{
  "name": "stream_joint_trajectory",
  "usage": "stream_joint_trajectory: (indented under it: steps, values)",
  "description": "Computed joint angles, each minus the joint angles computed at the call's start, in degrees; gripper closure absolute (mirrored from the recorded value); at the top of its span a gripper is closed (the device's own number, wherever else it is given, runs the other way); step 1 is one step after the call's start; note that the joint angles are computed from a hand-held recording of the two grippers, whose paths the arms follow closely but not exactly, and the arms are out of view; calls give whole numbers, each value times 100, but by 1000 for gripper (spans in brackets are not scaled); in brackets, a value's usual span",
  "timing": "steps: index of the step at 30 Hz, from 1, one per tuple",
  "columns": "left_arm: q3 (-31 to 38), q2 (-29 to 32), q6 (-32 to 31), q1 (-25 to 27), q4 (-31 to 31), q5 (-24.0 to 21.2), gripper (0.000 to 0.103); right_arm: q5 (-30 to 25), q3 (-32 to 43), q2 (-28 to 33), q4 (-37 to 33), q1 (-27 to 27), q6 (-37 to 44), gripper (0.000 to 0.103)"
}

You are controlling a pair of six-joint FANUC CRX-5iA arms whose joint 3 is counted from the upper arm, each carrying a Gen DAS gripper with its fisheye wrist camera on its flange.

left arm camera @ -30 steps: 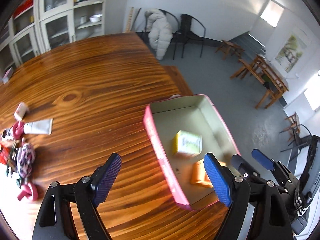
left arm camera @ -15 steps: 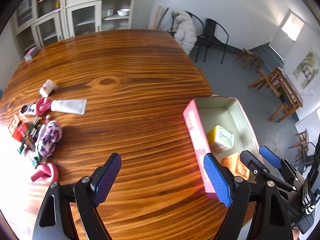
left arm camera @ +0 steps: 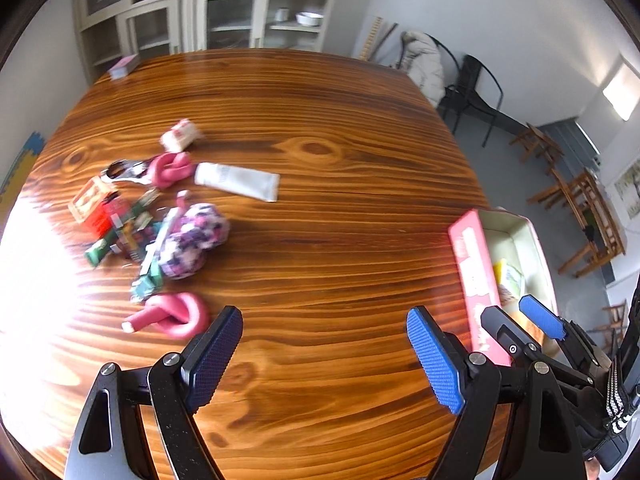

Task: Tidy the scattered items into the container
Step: 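Return both grippers to the items on the table, then grasp the pink knotted toy with the right gripper while the left grasps the orange cube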

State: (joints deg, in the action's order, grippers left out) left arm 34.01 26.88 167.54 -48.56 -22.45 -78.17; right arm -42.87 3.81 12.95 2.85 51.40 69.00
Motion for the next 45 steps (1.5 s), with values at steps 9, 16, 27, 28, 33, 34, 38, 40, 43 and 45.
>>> stream_joint_trajectory:
  steps: [9,16,27,28,33,34,38,40,43,45]
  values:
    - [-1357,-1005,622,115,-111,71,17,-172,450,364,-211,497,257,25]
    - [-2297,-1699,940,283,-67,161,17,-347,800,670,-258,848,289,25]
    - [-3454,-2474,937,688,208,547,17,-791,1376,1177,-298,1235,281,25]
    - [-3522,-2515,906,729,232,571,17,-821,1416,1218,-305,1264,287,25]
    - [-3801,-2666,686,911,353,673,17,-1061,1725,1477,-415,1361,418,23]
    - [-3861,-2696,644,950,382,705,17,-1102,1783,1525,-434,1374,427,23]
    - [-4090,-2808,461,1123,511,818,17,-1182,2027,1733,-575,1423,572,23]
    - [-4191,-2859,385,1204,559,868,17,-1262,2184,1848,-640,1455,653,22]
    - [-4316,-2921,257,1326,620,937,17,-1363,2370,1995,-665,1506,748,22]
    - [-4381,-2953,166,1408,653,985,17,-1453,2523,2113,-669,1540,790,21]
